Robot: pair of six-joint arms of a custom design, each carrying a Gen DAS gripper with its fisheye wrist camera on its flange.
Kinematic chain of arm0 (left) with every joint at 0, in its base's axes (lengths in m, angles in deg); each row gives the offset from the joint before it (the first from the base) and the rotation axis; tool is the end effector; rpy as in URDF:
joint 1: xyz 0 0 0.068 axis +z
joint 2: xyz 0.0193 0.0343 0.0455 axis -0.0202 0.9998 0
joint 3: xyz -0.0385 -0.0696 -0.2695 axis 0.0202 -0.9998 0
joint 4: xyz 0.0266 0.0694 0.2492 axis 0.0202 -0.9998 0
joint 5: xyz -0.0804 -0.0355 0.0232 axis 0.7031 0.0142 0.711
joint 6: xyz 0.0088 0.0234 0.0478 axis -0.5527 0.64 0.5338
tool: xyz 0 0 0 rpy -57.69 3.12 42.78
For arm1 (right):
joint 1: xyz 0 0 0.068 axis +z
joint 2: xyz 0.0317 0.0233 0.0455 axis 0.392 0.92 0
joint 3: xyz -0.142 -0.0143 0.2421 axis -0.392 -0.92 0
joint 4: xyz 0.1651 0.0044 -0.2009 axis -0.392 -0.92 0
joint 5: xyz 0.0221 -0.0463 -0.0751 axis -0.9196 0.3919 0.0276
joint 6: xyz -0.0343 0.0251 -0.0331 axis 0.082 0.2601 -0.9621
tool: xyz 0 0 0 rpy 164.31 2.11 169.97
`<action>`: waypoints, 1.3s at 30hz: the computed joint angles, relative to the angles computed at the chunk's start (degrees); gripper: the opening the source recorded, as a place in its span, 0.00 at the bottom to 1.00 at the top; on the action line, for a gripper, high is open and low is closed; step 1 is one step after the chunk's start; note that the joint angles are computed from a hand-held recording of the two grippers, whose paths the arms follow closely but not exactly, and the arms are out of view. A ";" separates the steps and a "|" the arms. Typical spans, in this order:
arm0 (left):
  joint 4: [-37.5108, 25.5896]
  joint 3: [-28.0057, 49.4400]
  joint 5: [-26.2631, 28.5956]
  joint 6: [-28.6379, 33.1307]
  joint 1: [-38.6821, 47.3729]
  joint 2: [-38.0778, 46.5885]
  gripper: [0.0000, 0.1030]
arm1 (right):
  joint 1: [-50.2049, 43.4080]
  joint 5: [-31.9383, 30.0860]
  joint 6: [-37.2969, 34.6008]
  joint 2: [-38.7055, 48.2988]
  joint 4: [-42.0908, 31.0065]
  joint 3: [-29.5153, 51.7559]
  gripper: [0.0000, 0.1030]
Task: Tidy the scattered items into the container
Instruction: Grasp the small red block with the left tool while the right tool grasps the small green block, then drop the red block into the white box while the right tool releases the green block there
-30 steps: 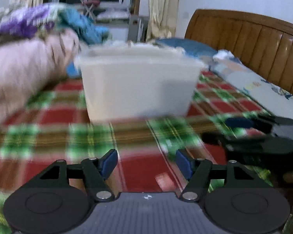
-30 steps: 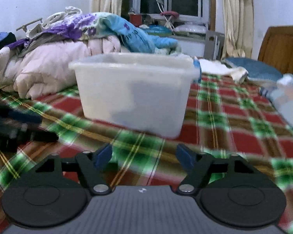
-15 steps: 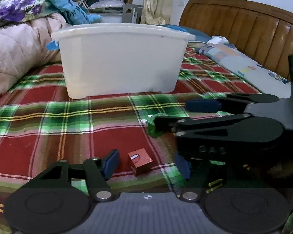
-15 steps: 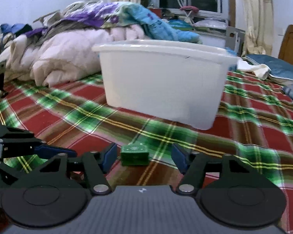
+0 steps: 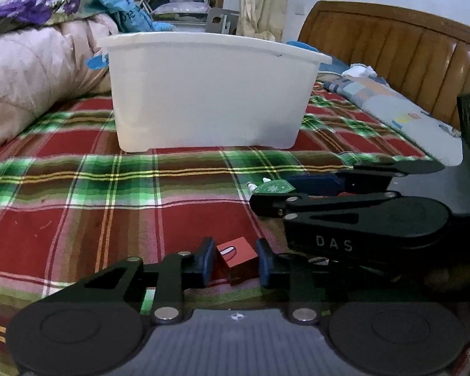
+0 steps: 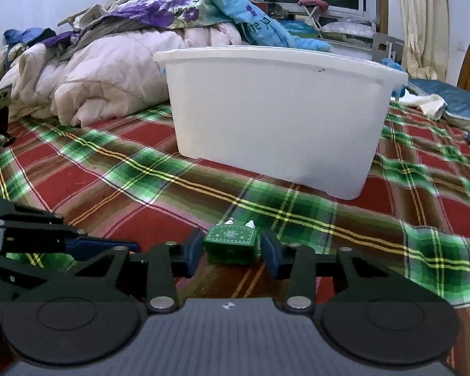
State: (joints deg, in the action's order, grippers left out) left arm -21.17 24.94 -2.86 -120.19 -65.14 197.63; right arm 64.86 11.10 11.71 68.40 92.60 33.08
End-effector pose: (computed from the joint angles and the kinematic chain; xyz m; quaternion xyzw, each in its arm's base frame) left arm 0.1080 -0.1651 0.0224 -0.0637 0.8975 -0.0521 0.4333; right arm 0.2188 0.1992 0.0065 -0.3459 0.8131 0.1931 0.4265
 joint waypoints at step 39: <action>-36.54 25.70 26.65 41.47 46.17 -31.26 0.37 | -6.93 -0.27 -1.67 -19.49 -41.17 26.68 0.43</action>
